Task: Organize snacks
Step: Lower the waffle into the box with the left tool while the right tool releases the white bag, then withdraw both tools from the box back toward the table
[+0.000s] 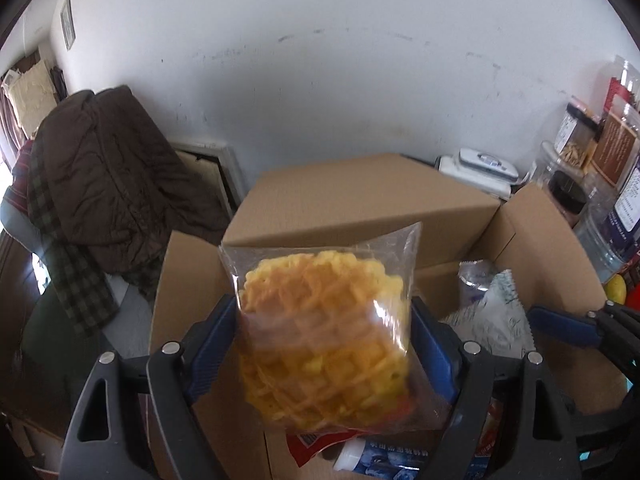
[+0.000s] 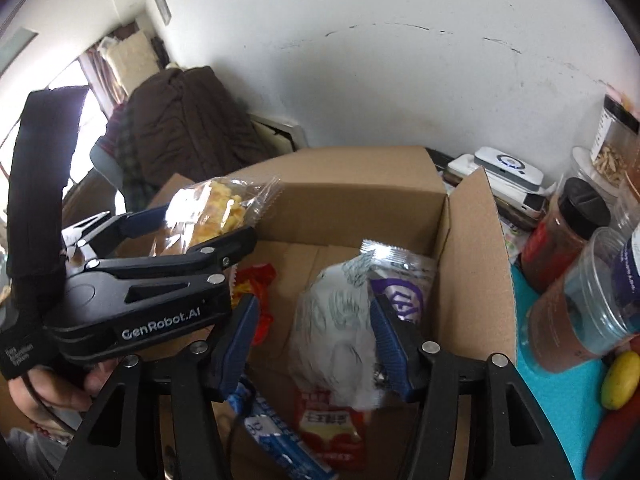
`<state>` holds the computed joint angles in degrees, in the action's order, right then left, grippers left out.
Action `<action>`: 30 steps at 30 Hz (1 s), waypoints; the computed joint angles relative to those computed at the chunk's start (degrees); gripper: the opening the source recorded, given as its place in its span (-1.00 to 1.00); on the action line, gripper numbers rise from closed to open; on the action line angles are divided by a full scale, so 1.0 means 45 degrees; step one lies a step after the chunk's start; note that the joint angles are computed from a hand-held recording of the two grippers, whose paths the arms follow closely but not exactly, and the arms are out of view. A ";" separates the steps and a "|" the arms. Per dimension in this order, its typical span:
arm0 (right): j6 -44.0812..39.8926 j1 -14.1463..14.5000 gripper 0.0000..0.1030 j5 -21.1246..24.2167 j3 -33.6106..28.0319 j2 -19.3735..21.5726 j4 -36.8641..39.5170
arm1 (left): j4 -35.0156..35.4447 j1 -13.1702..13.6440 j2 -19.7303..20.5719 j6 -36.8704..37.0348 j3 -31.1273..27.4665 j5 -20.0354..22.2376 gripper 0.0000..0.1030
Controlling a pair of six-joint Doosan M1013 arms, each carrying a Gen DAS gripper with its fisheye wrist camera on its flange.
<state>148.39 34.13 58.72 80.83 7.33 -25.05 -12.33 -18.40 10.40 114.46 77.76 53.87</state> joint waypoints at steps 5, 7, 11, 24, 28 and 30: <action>-0.0018 0.0050 0.13 0.0223 -0.0065 -0.0039 0.0082 | 0.0530 -0.0105 -0.0134 -0.0197 0.0104 -0.0142 0.63; -0.0010 0.0112 0.13 0.0328 -0.0115 -0.0049 0.0009 | 0.0452 -0.0068 -0.0216 -0.0194 0.0129 -0.0258 0.63; 0.0119 0.0266 0.23 0.0613 -0.0235 -0.0099 -0.0290 | 0.0147 0.0065 -0.0424 -0.0151 0.0119 -0.0498 0.63; 0.0641 0.1265 0.24 0.1742 -0.1196 -0.0137 -0.2045 | -0.1229 0.0588 -0.1394 0.0799 0.0298 -0.0627 0.63; 0.0909 0.1680 0.24 0.2242 -0.1576 -0.0088 -0.2798 | -0.1915 0.0875 -0.1845 0.1404 0.0429 -0.0675 0.63; 0.1004 0.1906 0.24 0.2521 -0.1783 -0.0062 -0.3160 | -0.2166 0.0976 -0.2028 0.1602 0.0483 -0.0702 0.63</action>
